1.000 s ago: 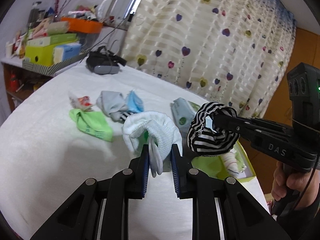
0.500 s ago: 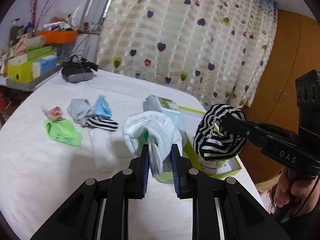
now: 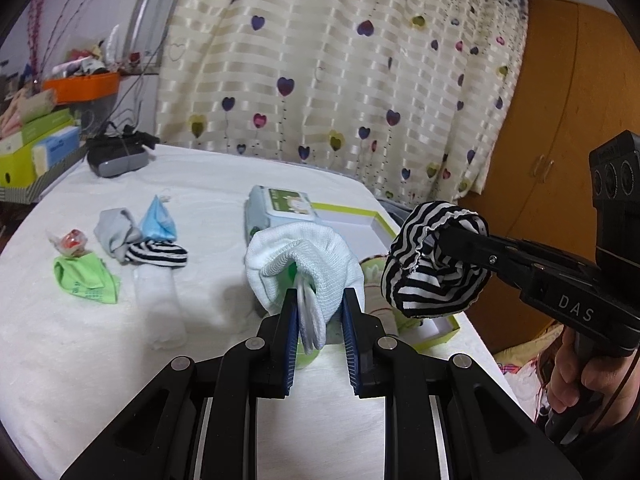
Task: Organize soft objects
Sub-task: 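Carry both socks to the box and release the striped sock from the right gripper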
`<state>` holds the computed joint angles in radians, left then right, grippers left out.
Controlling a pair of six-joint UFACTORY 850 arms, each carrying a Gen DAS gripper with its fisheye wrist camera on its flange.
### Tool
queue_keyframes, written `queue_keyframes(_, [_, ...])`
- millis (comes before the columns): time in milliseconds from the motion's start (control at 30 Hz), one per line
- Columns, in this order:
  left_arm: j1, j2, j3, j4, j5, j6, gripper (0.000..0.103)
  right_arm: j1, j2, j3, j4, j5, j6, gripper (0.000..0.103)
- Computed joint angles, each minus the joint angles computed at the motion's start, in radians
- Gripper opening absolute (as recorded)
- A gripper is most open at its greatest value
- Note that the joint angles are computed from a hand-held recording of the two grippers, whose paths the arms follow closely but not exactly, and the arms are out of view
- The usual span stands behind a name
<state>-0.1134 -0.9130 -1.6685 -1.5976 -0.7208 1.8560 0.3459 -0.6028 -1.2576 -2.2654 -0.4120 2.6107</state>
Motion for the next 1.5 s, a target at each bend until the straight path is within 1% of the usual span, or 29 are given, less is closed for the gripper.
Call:
queue_keyframes(433, [-0.041, -0.004, -0.011, 0.027, -0.003, 0.002, 0.018, -0.043, 0.051, 0.093, -0.029, -0.057, 0.104, 0.006])
queue_keyframes(667, [-0.065, -0.018, -0.036, 0.044, 0.006, -0.01, 0.018, -0.088, 0.048, 0.115, -0.047, -0.067, 0.171, 0.006])
queue_keyframes(833, [-0.085, -0.036, -0.066, 0.067, 0.019, -0.035, 0.018, -0.123, 0.018, 0.094, -0.025, -0.058, 0.169, 0.006])
queue_keyframes(933, [-0.096, -0.048, -0.084, 0.081, 0.026, -0.054, 0.018, -0.139, -0.011, 0.063, 0.035, -0.054, 0.106, 0.006])
queue_keyframes(1000, [-0.102, -0.059, -0.102, 0.095, 0.032, -0.071, 0.018, -0.154, -0.034, 0.039, 0.043, -0.045, 0.095, 0.006])
queue_keyframes(1067, [-0.108, -0.072, -0.122, 0.112, 0.04, -0.094, 0.018, -0.161, -0.062, 0.007, 0.103, -0.043, 0.024, 0.006])
queue_keyframes(1133, [-0.113, -0.083, -0.137, 0.125, 0.047, -0.111, 0.018, -0.177, -0.093, -0.026, 0.098, -0.017, 0.025, 0.007])
queue_keyframes(1233, [-0.122, -0.101, -0.165, 0.151, 0.057, -0.143, 0.018, -0.192, -0.139, -0.071, 0.136, 0.009, -0.016, 0.006])
queue_keyframes(1267, [-0.124, -0.107, -0.173, 0.158, 0.06, -0.153, 0.018, -0.2, -0.152, -0.084, 0.121, 0.03, 0.002, 0.007])
queue_keyframes(1367, [-0.132, -0.124, -0.201, 0.184, 0.066, -0.184, 0.018, -0.22, -0.187, -0.115, 0.059, 0.093, 0.062, 0.007])
queue_keyframes(1433, [-0.136, -0.135, -0.217, 0.198, 0.067, -0.201, 0.018, -0.233, -0.2, -0.123, -0.068, 0.143, 0.185, 0.007])
queue_keyframes(1467, [-0.139, -0.14, -0.226, 0.205, 0.068, -0.209, 0.018, -0.239, -0.202, -0.123, -0.131, 0.159, 0.252, 0.01])
queue_keyframes(1500, [-0.141, -0.143, -0.23, 0.208, 0.067, -0.212, 0.018, -0.241, -0.2, -0.12, -0.153, 0.162, 0.277, 0.013])
